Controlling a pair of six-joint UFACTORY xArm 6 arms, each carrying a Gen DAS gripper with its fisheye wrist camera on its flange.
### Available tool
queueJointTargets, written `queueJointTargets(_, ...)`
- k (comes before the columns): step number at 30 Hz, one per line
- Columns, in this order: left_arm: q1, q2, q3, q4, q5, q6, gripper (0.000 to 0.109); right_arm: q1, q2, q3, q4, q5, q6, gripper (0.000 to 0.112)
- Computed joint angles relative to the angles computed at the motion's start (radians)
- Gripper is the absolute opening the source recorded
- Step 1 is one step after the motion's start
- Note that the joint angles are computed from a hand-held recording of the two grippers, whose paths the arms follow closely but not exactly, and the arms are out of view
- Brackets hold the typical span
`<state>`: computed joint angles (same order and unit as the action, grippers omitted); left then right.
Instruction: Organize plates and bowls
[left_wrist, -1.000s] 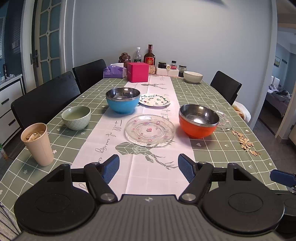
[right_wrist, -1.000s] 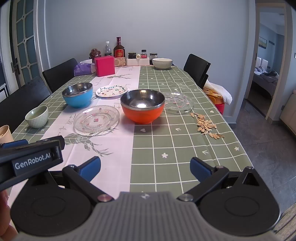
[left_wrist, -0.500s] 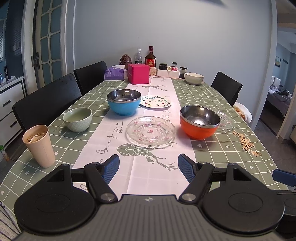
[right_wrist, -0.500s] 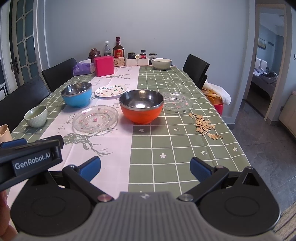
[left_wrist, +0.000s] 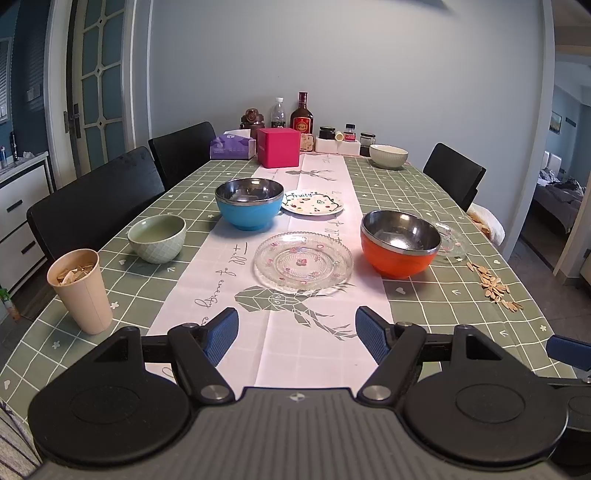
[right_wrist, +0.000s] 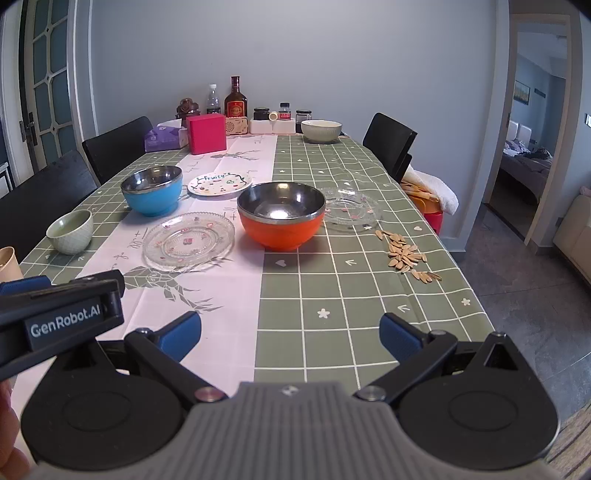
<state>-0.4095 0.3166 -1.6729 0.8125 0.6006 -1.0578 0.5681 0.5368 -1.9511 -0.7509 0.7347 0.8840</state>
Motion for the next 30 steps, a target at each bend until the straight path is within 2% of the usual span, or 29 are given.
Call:
queueJointTargets(11, -0.002, 0.002, -0.006, 0.0, 0.011, -0.002, 0.085, -0.007, 0.011, -0.015, 0.051, 0.001, -0.025, 0.1)
queueJointTargets(16, 0.015, -0.003, 0.006, -0.043, -0.028, 0.045, 0.085, -0.01, 0.018, -0.023, 0.083, -0.006, -0.039, 0.1)
queueJointTargets(20, 0.031, -0.011, 0.019, -0.095, -0.062, 0.071, 0.085, -0.014, 0.02, -0.027, 0.104, -0.017, -0.038, 0.1)
queueJointTargets(26, 0.053, -0.011, -0.004, -0.209, -0.051, 0.119, 0.085, -0.028, 0.035, -0.084, 0.129, 0.021, -0.055, 0.1)
queueJointTargets(30, 0.07, 0.007, -0.036, -0.363, -0.039, 0.294, 0.085, -0.038, 0.037, -0.101, 0.18, -0.008, -0.099, 0.1)
